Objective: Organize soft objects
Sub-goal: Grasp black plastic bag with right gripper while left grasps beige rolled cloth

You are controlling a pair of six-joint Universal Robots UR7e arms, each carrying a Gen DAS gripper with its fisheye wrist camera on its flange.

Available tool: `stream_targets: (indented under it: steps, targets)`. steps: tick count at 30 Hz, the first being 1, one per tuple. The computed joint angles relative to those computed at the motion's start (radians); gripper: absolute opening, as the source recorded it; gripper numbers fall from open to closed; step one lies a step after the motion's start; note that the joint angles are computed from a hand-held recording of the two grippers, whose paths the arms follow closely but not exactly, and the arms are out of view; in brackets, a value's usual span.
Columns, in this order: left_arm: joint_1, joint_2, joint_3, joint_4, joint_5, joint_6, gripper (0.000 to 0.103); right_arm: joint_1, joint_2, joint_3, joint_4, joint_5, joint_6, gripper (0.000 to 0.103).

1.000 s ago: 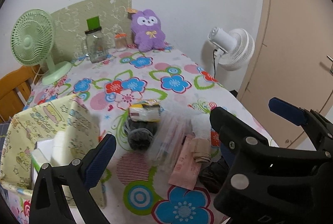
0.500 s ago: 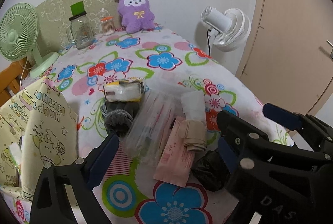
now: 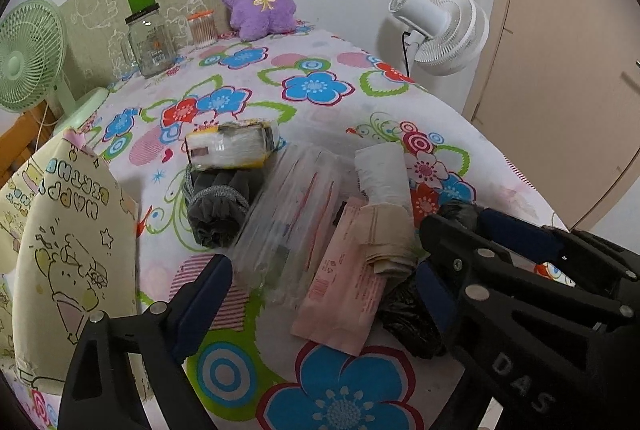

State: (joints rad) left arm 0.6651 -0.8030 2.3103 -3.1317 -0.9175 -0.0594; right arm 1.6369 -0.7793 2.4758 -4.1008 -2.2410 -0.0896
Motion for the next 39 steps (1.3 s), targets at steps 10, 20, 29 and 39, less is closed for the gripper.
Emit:
stream_targets:
  steps: [10, 20, 29, 39]
  targets:
    - [-0.019, 0.022, -0.008, -0.033, 0.012, 0.025, 0.094, -0.011, -0.013, -0.005, 0.005, 0.009, -0.016, 0.027]
    - [-0.025, 0.059, -0.051, -0.029, -0.02, 0.027, 0.076, -0.037, -0.044, 0.006, -0.034, 0.015, -0.042, 0.026]
    - [-0.004, 0.078, -0.091, 0.043, -0.047, -0.004, 0.033, -0.058, -0.051, 0.005, -0.026, 0.036, -0.047, 0.026]
    - [0.008, 0.048, -0.085, 0.041, -0.087, -0.011, 0.012, -0.032, -0.054, -0.01, -0.009, 0.027, -0.055, 0.027]
